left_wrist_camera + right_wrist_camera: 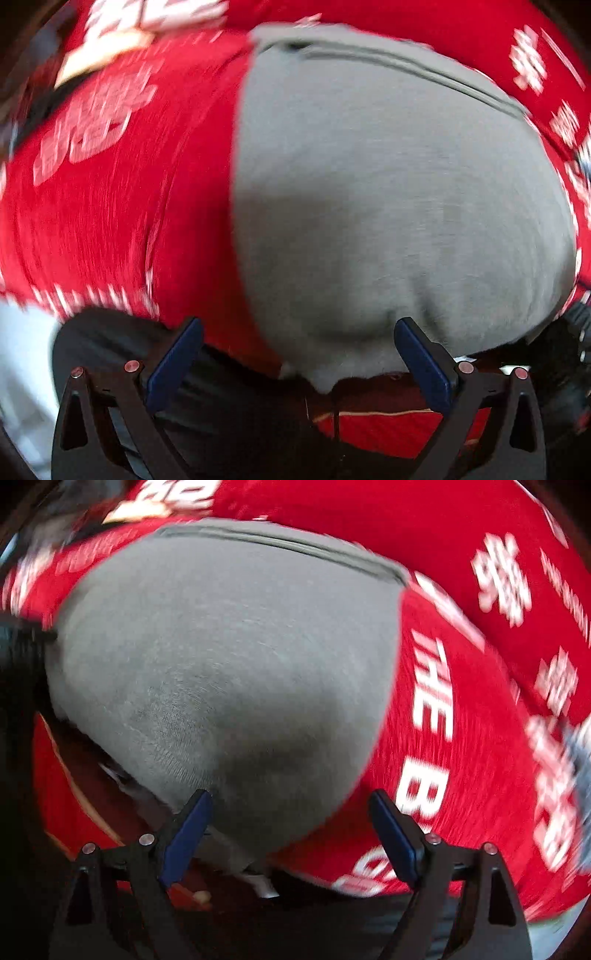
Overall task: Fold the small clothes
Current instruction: 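Move both tools to the ribbed hem of the shirt, then grasp the ribbed hem with the left tool while the right tool grasps it too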
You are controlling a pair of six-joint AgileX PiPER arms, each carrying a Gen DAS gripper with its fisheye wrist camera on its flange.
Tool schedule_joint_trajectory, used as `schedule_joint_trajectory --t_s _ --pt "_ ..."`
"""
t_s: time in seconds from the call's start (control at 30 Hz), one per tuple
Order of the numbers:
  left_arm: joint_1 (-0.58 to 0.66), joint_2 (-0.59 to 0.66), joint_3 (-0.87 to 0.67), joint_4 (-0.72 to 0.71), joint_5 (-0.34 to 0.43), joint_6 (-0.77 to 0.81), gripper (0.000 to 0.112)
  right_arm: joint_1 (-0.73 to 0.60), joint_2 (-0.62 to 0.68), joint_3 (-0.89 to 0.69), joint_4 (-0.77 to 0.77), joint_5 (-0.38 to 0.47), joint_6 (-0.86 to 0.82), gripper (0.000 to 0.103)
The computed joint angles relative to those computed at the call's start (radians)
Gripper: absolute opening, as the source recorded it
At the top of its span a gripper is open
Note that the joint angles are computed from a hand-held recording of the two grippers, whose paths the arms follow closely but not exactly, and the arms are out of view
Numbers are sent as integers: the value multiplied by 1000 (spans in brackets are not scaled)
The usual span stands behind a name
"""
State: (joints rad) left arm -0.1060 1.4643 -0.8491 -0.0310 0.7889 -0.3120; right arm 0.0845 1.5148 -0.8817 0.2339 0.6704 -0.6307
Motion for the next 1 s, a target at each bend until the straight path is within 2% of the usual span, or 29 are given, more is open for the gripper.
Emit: schedule_joint_trajectory --t_s 0.1,0.23,0.27,0.3,0.33,0.4,0.43,0.47,0.5,0.57,0.63,0.77,0.8,0.87,0.93,1.0 --pt "82 77 -4 -151 25 114 103 -37 52 -31 76 51 -6 88" --pt "63 158 -40 -221 51 192 103 6 14 22 37 13 73 88" --pt "59 176 -48 -223 54 195 103 17 10 28 28 8 88 84" --pt "52 191 -54 -234 57 194 103 36 0 38 -5 -4 123 75" --pt "53 202 -59 -249 57 199 102 50 -15 56 -35 -16 153 71" --pt "54 200 -62 -260 54 212 94 58 -25 61 -83 -27 193 46" --pt "52 188 -60 -264 53 226 83 42 -20 52 -68 -18 173 40" --pt "45 170 -52 -262 52 231 69 19 -17 43 -28 2 133 27" --pt "29 152 -38 -255 47 221 60 -11 -10 33 34 33 74 16" --pt "34 127 -20 -299 53 280 18 -35 -2 23 75 50 29 15" --pt "65 108 -17 -328 62 326 16 -78 7 1 154 98 -41 12" --pt "84 5 -9 -358 72 374 15 -228 0 -68 388 272 -247 10" --pt "101 -50 6 -371 83 404 15 -258 -2 -96 430 312 -276 10" --pt "108 -83 -30 -374 91 418 15 -296 10 -151 497 366 -304 10" --pt "131 -45 -143 -387 74 438 15 -308 42 -217 549 382 -304 10" --pt "158 -5 -223 -404 60 443 15 -278 94 -292 578 338 -270 10"
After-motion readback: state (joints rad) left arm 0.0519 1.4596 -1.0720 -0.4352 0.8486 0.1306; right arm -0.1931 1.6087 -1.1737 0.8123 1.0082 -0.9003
